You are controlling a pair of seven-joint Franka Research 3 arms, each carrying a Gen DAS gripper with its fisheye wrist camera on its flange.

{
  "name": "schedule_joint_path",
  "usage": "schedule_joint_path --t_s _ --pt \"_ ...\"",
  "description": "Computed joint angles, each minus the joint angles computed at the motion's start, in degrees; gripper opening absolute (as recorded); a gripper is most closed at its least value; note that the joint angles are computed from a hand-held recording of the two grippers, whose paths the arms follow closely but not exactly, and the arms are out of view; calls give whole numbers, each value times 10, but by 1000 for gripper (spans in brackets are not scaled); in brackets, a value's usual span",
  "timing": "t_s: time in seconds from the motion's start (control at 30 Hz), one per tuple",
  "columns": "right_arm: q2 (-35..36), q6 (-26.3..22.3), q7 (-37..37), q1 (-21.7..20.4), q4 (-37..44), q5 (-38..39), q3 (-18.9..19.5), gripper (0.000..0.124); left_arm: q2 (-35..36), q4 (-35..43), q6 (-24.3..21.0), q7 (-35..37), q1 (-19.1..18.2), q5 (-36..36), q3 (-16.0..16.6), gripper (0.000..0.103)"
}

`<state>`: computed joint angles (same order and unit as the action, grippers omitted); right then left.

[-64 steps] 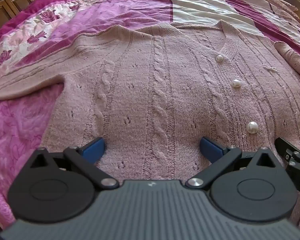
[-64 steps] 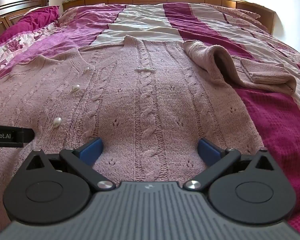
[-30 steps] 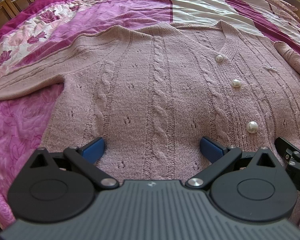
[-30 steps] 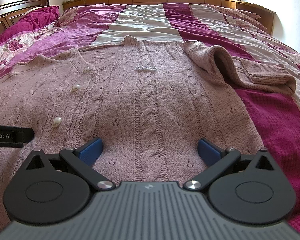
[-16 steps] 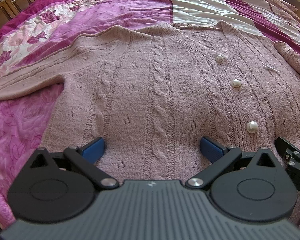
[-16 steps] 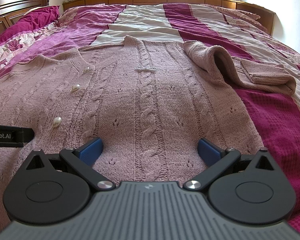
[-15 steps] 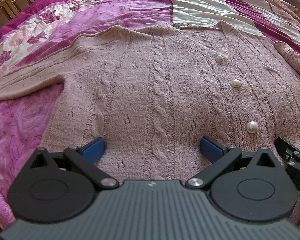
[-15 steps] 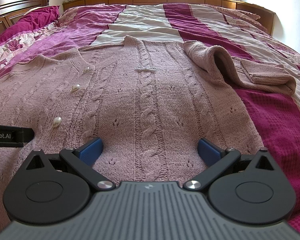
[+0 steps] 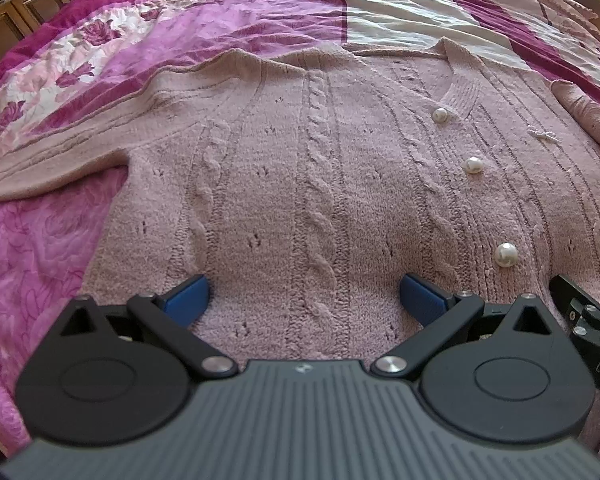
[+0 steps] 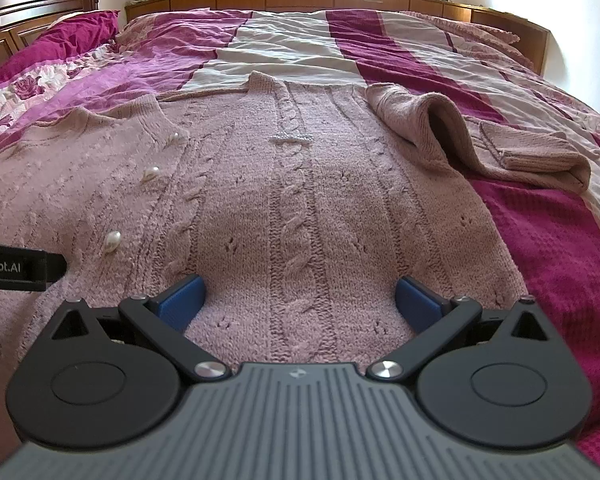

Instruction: Fold small clothes

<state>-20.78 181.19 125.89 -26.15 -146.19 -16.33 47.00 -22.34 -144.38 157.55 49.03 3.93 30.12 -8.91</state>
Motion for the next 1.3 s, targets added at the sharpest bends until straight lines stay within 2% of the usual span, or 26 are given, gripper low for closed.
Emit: schedule_joint_path --t_s 0.17,0.37,0.53,0.7,0.83,0.97,1.1,1.2,1.3 --pt "6 -16 1 10 8 -8 -10 103 1 1 -1 3 -2 -3 3 103" --pt "27 -44 7 59 24 -34 -61 103 0 -5 7 -6 2 1 -1 103" --pt "33 -49 29 81 27 -65 -86 103 2 1 -2 6 -4 -10 4 103" --pt "43 -57 39 123 31 -83 -130 103 4 2 -3 7 -4 -7 2 103" --pt "49 -59 41 173 32 -80 -182 103 5 5 -7 18 -9 -15 7 103" --pt "53 -69 -5 262 35 -29 -268 103 6 7 -10 38 -16 -31 15 103" --pt "49 -75 -88 358 33 76 -355 103 6 6 -8 46 -15 -37 14 103" --pt "41 -69 -148 402 28 150 -394 103 5 3 -2 43 -10 -32 10 103" --pt "31 -69 -190 419 25 197 -409 103 4 0 2 41 -8 -29 8 103"
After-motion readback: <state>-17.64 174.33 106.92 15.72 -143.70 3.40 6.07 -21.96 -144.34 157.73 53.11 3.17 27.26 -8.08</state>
